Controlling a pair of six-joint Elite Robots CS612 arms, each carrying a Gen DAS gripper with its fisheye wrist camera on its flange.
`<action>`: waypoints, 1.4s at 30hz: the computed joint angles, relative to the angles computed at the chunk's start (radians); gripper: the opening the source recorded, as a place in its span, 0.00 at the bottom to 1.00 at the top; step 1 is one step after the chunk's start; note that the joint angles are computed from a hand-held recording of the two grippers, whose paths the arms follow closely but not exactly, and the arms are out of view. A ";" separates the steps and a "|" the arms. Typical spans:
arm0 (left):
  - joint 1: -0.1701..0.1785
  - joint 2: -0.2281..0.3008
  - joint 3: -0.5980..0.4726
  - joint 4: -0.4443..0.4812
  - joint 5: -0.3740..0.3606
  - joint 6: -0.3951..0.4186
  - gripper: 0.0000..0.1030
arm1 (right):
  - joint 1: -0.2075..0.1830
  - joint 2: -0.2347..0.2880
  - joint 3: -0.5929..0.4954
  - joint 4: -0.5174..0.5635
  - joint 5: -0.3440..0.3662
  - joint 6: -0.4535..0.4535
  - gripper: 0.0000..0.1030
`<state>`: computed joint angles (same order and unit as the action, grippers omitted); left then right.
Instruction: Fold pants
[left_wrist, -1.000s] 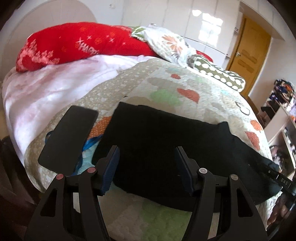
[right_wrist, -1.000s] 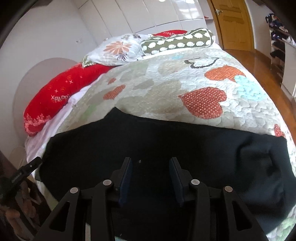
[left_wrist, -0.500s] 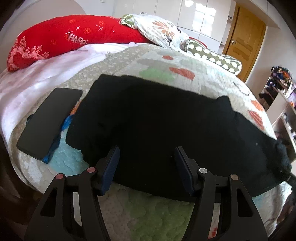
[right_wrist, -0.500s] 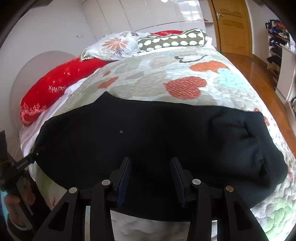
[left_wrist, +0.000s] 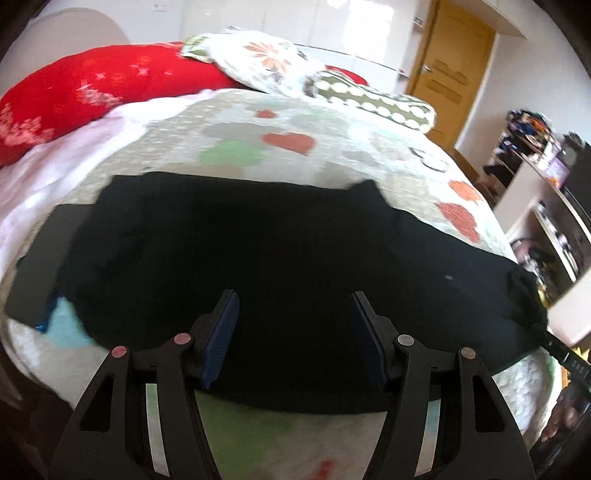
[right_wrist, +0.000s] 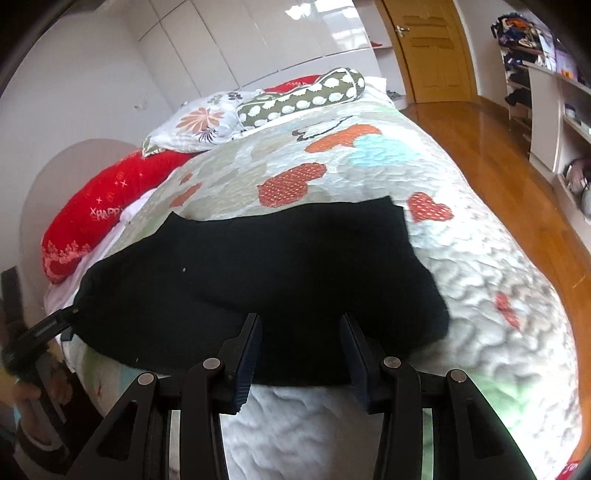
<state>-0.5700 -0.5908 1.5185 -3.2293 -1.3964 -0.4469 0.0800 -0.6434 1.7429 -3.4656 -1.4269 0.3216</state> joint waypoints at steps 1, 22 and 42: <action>-0.003 0.005 -0.013 0.008 -0.020 0.003 0.60 | -0.001 -0.007 0.011 -0.005 -0.004 -0.002 0.41; -0.082 0.082 -0.195 0.170 -0.116 0.174 0.60 | -0.045 -0.011 0.088 -0.142 -0.019 0.134 0.46; -0.098 0.089 -0.254 0.221 -0.111 0.156 0.60 | -0.071 -0.029 0.086 -0.042 0.090 0.021 0.58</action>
